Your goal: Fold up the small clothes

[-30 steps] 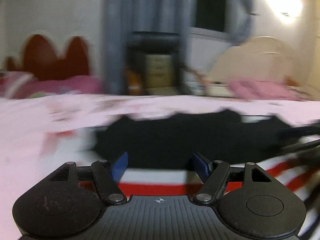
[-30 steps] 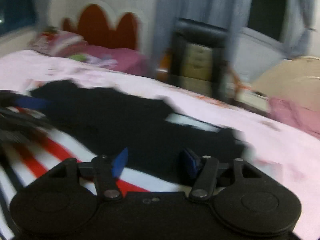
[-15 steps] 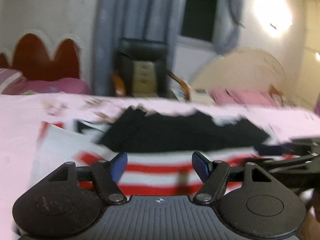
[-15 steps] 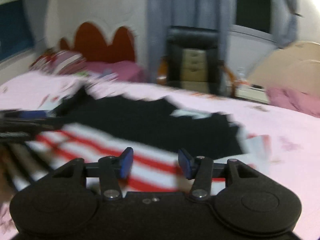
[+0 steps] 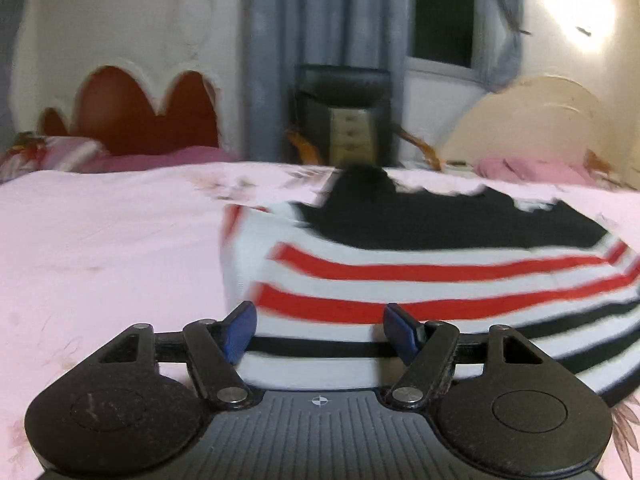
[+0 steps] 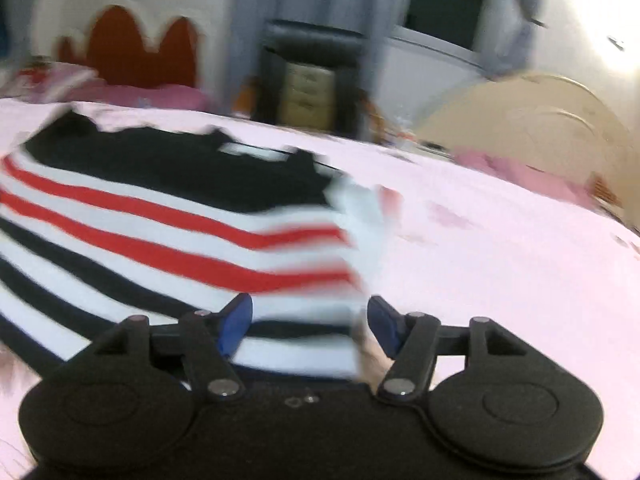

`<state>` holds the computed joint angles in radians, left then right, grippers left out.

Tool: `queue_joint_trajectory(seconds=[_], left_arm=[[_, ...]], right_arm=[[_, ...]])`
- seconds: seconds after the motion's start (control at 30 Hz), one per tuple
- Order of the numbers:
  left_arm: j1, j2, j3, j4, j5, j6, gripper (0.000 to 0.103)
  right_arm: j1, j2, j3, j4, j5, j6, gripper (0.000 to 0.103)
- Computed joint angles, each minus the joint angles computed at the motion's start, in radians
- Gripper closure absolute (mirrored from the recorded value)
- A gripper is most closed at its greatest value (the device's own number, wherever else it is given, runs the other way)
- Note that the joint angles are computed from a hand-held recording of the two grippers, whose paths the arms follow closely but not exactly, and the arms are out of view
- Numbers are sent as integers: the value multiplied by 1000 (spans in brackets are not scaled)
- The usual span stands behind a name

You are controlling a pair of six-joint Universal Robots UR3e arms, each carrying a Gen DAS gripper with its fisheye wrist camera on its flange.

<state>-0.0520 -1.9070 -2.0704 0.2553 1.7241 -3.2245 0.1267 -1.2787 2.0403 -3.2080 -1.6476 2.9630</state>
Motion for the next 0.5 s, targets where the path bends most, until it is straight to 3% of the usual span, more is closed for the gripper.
queue_joint_trajectory(seconds=[0.07, 0.23, 0.33, 0.5], left_arm=[[-16, 38, -20, -6, -10, -36, 32], [-245, -58, 108, 13, 46, -64, 32], [-326, -135, 198, -51, 88, -65, 32], [-260, -71, 12, 38, 53, -54, 32]], right_arm=[[-50, -90, 75, 0, 62, 56, 58], [33, -119, 83, -10, 155, 84, 56], [145, -59, 46, -7, 108, 33, 55], [114, -115, 179, -37, 32, -32, 51]])
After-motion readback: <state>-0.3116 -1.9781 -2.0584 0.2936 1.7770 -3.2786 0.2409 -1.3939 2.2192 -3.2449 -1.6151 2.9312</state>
